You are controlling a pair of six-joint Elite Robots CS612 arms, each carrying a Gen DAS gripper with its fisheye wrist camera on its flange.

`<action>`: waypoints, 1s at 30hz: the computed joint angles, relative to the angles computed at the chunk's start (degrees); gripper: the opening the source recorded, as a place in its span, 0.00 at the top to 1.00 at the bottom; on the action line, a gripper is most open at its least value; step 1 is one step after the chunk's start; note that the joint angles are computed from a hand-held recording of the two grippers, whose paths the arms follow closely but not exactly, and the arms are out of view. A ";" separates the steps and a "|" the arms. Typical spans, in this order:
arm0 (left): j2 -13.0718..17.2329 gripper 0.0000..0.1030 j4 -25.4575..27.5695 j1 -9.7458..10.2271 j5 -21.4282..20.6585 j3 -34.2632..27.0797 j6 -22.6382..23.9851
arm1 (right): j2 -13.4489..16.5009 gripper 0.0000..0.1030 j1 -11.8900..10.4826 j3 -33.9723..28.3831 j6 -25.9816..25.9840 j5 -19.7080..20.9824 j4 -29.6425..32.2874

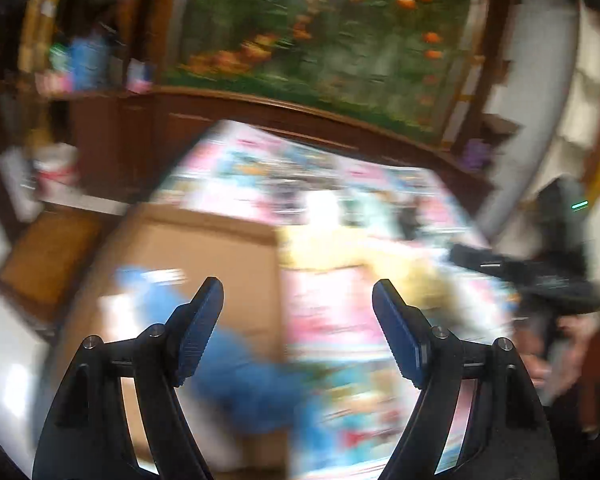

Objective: Organize soft objects
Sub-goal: 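Grasp the yellow towel with both grippers at two spots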

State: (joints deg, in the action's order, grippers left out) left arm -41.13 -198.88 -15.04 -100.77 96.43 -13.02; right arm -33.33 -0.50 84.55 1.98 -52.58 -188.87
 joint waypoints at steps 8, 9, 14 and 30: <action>8.80 0.24 25.99 -2.07 -8.93 -20.87 -3.85 | 3.19 0.21 -2.83 -4.51 0.98 -7.49 12.35; 9.78 0.24 28.96 -2.27 -7.94 -23.02 -4.79 | 3.32 0.22 -2.73 -4.49 0.63 -7.94 13.63; 12.78 0.25 36.21 -3.24 -1.07 -29.33 -10.65 | 3.70 0.33 -2.36 -5.14 0.61 -10.64 17.05; 14.70 0.70 39.05 -2.66 -5.51 -30.56 -14.07 | 3.24 0.93 -3.91 -2.57 3.95 -4.55 11.21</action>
State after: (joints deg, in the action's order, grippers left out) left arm -26.43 -159.83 -17.70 -106.28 65.87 -27.09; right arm -30.10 -4.40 81.98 5.93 -57.13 -177.66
